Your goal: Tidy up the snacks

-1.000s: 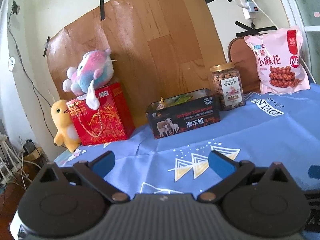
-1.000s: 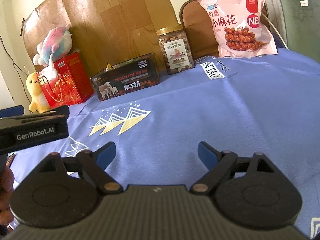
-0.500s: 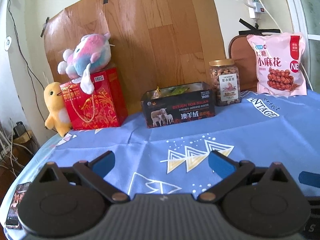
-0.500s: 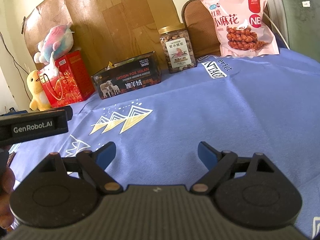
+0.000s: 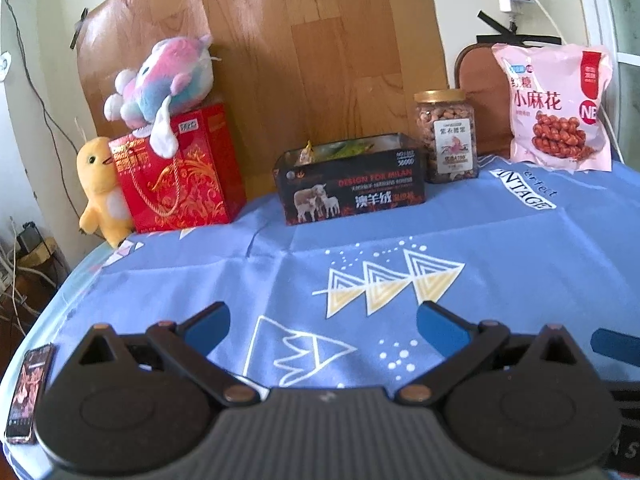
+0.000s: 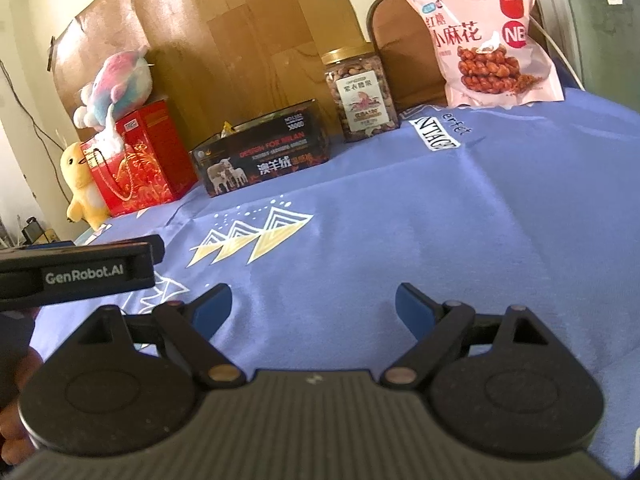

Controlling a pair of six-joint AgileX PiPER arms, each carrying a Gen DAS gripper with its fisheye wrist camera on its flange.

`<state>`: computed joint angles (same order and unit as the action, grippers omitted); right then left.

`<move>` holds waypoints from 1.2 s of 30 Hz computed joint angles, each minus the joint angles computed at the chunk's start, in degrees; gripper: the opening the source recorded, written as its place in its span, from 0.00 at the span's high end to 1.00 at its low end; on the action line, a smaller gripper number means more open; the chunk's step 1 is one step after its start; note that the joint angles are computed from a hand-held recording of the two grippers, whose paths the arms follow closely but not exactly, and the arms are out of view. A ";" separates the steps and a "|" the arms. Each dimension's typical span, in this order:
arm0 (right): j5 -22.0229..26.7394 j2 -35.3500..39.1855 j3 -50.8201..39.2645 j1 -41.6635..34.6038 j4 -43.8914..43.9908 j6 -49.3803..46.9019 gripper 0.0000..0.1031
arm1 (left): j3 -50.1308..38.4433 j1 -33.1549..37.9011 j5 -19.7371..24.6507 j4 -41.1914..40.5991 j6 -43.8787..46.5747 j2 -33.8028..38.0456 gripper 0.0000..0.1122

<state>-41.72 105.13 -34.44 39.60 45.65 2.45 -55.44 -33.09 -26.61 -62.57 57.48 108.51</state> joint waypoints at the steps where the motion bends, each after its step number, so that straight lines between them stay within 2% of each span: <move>1: 0.16 0.08 -0.10 -0.04 -0.10 0.00 0.12 | -0.15 0.14 0.23 -0.31 0.28 0.10 0.08; 7: 0.29 0.21 -0.16 -0.18 -0.01 0.39 0.12 | -0.95 0.83 2.44 -2.35 2.37 0.49 0.08; 36: -0.35 0.28 -0.17 0.62 0.43 0.17 0.12 | -0.03 0.10 0.77 -2.57 2.46 0.11 0.08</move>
<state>-42.07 105.41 -34.61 40.23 46.08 2.62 -55.47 -33.00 -25.84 -65.13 59.94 108.62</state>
